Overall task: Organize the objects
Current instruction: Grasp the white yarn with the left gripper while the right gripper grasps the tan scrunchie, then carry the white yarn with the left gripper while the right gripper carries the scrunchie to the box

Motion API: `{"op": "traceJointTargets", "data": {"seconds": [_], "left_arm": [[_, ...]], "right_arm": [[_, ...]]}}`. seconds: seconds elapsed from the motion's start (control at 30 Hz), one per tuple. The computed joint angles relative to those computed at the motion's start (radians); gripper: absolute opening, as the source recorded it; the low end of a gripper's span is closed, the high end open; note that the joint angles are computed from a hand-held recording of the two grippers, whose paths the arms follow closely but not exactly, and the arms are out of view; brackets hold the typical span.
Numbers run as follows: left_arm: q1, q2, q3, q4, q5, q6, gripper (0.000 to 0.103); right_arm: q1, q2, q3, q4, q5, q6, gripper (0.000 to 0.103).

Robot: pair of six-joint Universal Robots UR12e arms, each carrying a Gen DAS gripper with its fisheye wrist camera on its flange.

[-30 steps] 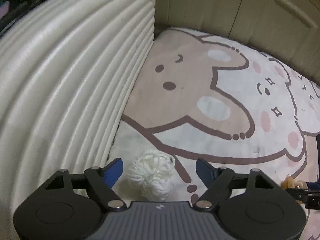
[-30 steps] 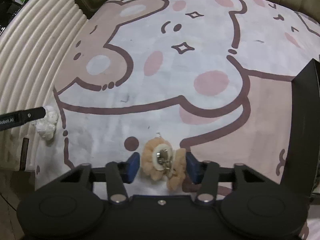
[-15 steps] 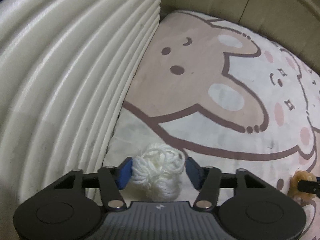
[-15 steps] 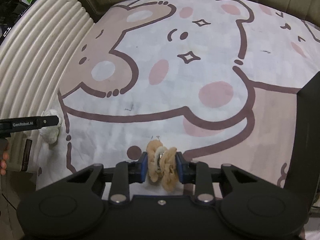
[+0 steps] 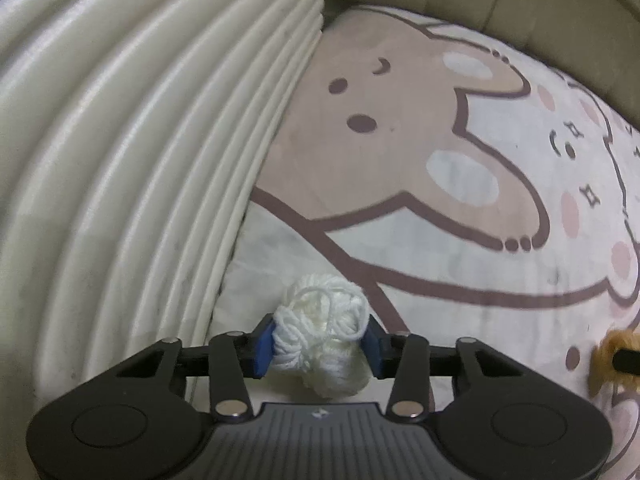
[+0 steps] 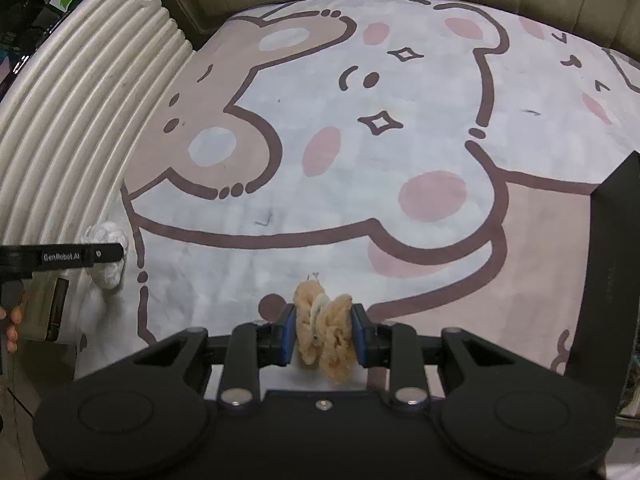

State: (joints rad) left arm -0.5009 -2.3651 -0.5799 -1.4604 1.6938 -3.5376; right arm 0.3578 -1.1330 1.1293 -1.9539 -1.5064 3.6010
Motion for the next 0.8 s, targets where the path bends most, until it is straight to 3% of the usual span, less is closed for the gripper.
{"op": "traceJointTargets", "data": {"seconds": [0.3,0.8], "left_arm": [[-0.006,0.029,-0.033,0.094,-0.013,-0.008,0.041],[-0.046,0.072,-0.048,0.269,-0.043,0.021,0.041]], "right_arm": [[0.003,-0.027,0.030,-0.078,-0.017,0.013,0.025],[0.021,-0.106,0.105,-0.254,-0.131,0.021,0.024]]}}
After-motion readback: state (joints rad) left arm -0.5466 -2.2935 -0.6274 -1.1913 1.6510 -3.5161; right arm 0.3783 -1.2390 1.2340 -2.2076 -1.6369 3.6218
